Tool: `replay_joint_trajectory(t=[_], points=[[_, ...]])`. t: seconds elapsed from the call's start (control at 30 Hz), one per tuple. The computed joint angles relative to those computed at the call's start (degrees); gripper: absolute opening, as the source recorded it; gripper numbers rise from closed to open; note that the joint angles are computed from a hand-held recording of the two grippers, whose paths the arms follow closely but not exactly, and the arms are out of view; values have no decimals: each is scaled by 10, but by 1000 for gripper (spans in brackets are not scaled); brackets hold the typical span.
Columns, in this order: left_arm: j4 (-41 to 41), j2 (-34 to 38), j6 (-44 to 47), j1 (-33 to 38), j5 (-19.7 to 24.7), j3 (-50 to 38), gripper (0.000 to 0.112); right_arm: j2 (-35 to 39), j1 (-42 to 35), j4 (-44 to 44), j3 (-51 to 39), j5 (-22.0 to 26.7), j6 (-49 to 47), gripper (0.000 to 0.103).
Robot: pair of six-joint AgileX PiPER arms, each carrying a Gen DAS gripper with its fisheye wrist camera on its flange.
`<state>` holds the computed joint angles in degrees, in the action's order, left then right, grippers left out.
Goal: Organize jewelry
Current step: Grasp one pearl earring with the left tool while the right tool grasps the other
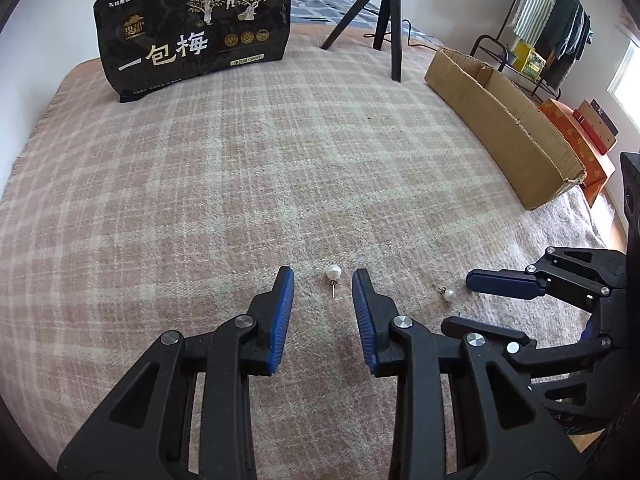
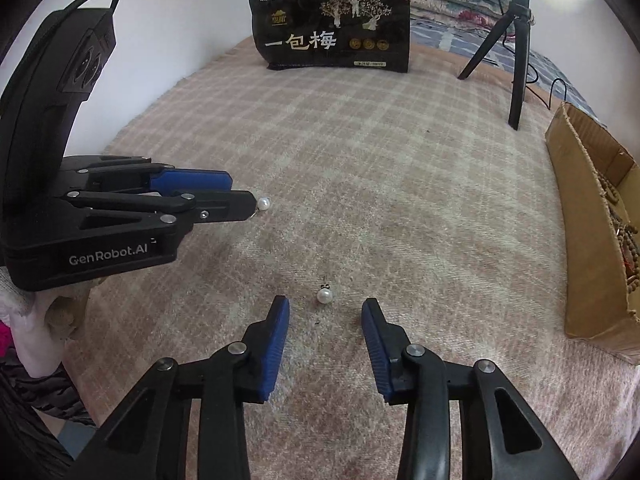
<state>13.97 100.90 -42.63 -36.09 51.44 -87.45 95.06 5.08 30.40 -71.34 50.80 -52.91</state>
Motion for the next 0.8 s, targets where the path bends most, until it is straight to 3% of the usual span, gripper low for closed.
replay_joint_trajectory(t=[0.2,0.27,0.47,0.53,0.63,0.8], points=[[-10,17,14,4,0,-13,29,5,5,-1,-4,-6,3,36],[-13,24,21,3,3,-18,22,8,6,-3,-5,-7,4,34],[-15,31,29,4,4,-22,19,13,12,0,-6,-18,-1,32],[-13,34,29,3,8,-24,14,15,12,1,-6,-16,-3,31],[-13,37,31,4,8,-26,8,19,13,1,-11,-11,-3,27],[-12,38,32,4,8,-26,7,22,14,0,-14,-9,-1,15]])
